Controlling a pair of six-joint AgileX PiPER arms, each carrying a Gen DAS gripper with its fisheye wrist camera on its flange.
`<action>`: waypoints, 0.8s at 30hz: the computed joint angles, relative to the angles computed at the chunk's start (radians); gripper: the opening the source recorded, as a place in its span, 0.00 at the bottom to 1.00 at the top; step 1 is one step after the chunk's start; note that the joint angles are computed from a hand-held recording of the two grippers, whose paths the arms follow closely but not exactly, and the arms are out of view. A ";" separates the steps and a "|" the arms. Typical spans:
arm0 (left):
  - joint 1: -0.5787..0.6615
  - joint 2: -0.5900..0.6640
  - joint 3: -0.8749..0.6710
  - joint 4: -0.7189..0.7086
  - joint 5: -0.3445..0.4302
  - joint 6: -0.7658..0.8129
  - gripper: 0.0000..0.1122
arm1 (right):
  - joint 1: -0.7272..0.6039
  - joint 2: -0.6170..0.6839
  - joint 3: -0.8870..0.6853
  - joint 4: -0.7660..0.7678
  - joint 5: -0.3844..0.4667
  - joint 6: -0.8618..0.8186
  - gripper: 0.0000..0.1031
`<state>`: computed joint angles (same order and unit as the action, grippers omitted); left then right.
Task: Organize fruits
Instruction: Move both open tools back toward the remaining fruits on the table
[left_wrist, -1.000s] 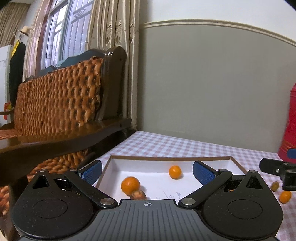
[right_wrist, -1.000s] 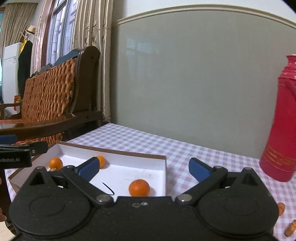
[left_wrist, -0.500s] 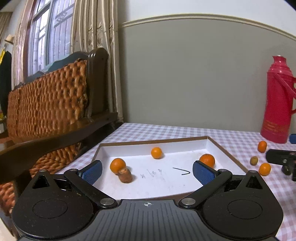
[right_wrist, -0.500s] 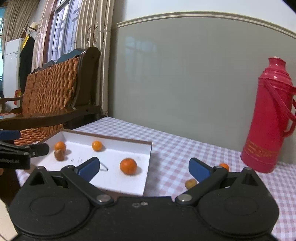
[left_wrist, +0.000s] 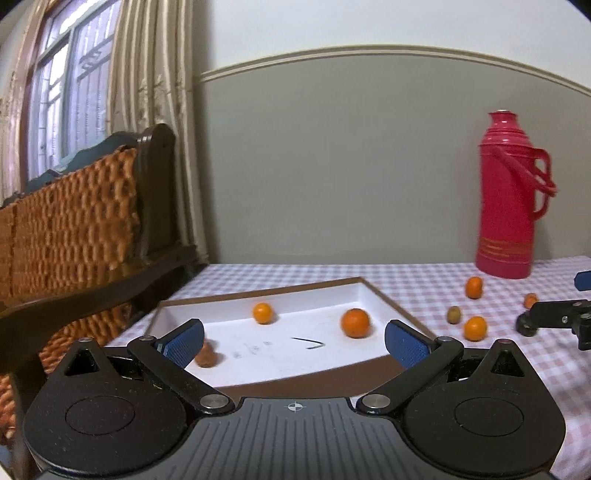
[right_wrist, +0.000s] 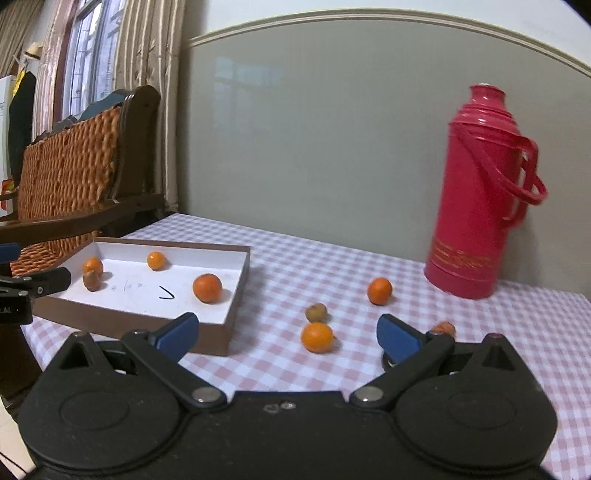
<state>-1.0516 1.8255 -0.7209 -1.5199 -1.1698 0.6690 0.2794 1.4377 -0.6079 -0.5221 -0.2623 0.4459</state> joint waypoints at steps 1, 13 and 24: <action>0.001 -0.012 0.008 0.021 0.029 -0.010 0.92 | -0.012 -0.012 0.014 -0.031 -0.009 0.026 0.94; -0.065 0.048 -0.058 0.048 0.025 -0.025 0.92 | -0.147 -0.176 0.144 -0.345 -0.043 0.289 0.94; -0.077 0.102 -0.133 0.090 0.070 -0.025 0.92 | -0.321 -0.212 0.203 -0.489 -0.086 0.333 0.94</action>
<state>-1.1284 1.9278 -0.8541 -1.4296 -1.0998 0.6441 -0.0416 1.2256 -0.4053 -1.0108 -0.3478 0.7786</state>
